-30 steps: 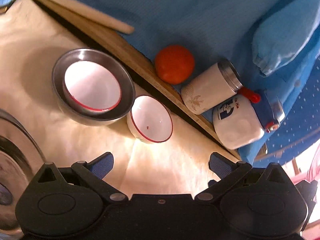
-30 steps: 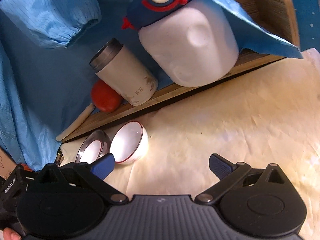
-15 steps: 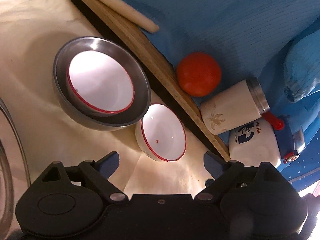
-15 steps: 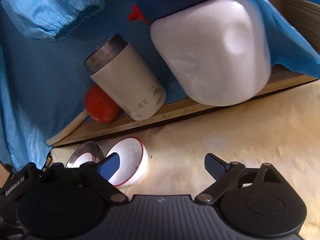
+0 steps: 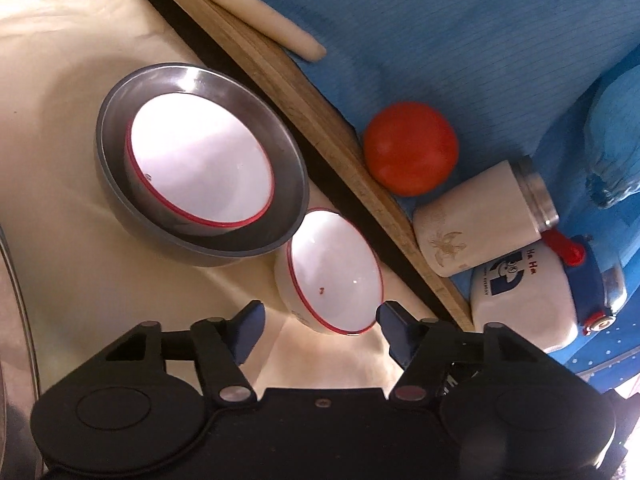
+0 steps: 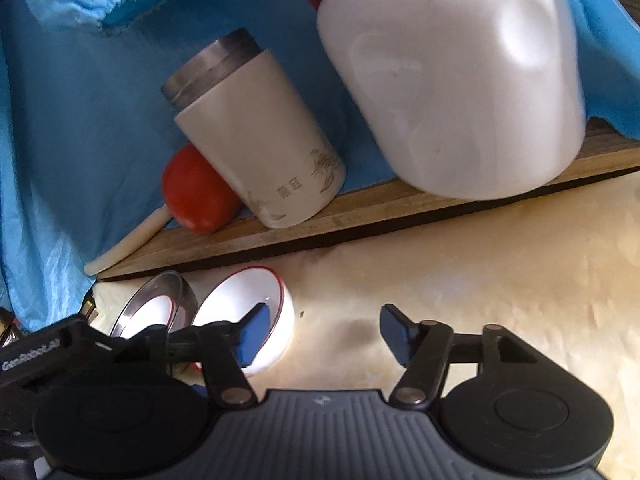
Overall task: Organize plates and bowls
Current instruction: 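Move both tools to the rim of the second white red-rimmed bowl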
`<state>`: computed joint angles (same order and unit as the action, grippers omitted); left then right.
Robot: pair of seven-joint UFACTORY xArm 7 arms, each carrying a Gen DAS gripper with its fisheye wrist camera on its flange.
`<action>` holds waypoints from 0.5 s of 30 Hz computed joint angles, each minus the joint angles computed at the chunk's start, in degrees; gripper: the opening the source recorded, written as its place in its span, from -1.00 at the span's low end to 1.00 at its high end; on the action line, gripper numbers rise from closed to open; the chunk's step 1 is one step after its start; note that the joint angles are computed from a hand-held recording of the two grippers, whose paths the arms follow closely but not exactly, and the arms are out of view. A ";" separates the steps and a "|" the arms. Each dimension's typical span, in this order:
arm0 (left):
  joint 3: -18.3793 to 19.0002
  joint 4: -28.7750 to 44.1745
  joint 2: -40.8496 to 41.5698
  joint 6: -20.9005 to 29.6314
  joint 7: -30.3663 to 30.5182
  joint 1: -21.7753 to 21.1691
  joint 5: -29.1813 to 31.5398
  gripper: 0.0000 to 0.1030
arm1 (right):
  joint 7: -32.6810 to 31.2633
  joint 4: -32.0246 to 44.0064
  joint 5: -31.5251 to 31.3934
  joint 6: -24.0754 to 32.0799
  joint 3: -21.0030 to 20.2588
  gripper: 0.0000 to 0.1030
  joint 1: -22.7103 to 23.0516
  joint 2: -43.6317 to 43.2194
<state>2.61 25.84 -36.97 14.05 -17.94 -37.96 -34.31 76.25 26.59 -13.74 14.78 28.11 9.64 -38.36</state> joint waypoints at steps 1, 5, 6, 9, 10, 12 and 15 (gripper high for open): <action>0.06 0.13 0.27 0.10 0.01 0.04 0.10 0.19 | 0.37 0.01 -0.36 -0.57 0.61 0.24 -0.60 0.13; -0.12 0.15 0.93 -0.38 -0.40 0.34 -0.06 0.13 | 0.83 0.01 -1.11 -2.96 1.64 0.11 -1.72 1.21; -0.28 0.18 1.07 -0.58 -0.66 0.48 -0.02 0.10 | 0.86 0.06 -1.17 -3.56 1.81 0.08 -1.91 1.63; -0.35 0.08 1.15 -0.86 -1.15 0.77 0.21 -0.01 | 1.45 0.06 -1.43 -5.26 2.78 -0.04 -2.98 2.28; -0.24 0.05 1.18 -0.90 -1.22 0.71 0.22 -0.03 | 1.62 0.00 -1.39 -5.86 2.96 -0.06 -3.25 2.42; 0.63 0.15 1.30 -0.68 -0.71 -0.01 -0.09 -0.04 | 2.32 -0.28 -1.28 -7.01 3.77 -0.07 -4.12 2.45; 1.10 0.25 1.41 -0.49 -0.03 -0.39 -0.50 -0.08 | 3.04 -0.74 -1.06 -9.05 4.85 -0.18 -5.39 2.81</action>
